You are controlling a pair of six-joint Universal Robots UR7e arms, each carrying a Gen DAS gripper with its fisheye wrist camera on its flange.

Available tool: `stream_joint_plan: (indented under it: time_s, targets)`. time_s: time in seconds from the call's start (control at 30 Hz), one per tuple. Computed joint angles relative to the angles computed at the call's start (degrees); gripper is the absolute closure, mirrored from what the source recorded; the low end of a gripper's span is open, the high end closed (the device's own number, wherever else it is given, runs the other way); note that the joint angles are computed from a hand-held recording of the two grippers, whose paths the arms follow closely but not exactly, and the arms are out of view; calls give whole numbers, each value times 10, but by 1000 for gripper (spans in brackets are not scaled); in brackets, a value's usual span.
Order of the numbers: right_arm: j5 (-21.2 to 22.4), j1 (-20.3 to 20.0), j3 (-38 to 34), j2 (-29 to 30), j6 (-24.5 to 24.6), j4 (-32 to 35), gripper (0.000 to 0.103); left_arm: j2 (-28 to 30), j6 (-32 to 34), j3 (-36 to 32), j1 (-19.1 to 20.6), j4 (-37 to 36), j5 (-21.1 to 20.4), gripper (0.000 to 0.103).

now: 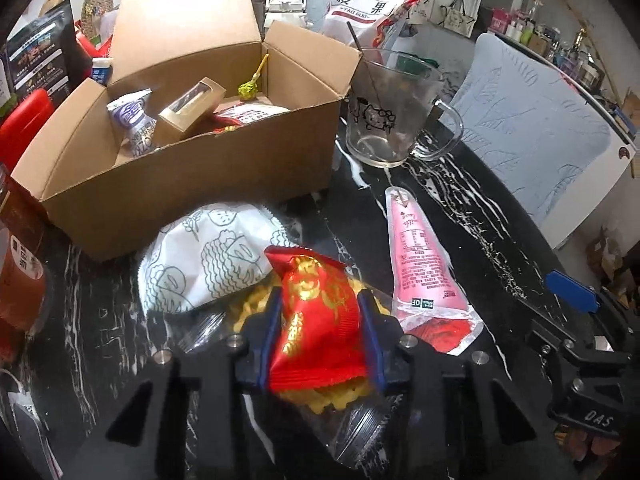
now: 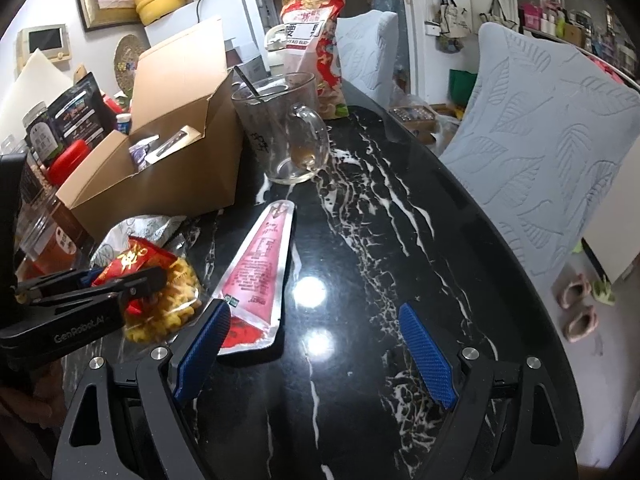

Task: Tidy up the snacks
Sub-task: 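Grasp the red gold-print bag with the left gripper while the right gripper grasps the pink pouch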

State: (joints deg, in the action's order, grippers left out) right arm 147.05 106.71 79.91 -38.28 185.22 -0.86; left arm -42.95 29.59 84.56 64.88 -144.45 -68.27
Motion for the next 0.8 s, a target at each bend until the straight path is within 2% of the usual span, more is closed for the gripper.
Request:
stream_joint_plan:
  time_s: [0.33,0.5,0.57,0.73,0.8]
  targets:
    - [-15,-9,-30,12,-14,18,16,-29,-5,-3,6,33,-52,68]
    - [-29,-20,-74,35,-14,57,17,-42,-6,-2,11,38,-58,68]
    - [-34,-25,-97,49,-18,75,21,-44,-7,-2,14,36,-57,68]
    - [-32,-33,-181,99,-6,153,23,-41,-6,-9,21,35,-54,68]
    - [-34,-33,-199,110,-6,166,23,-41,-9,-13,24,40,-57,68]
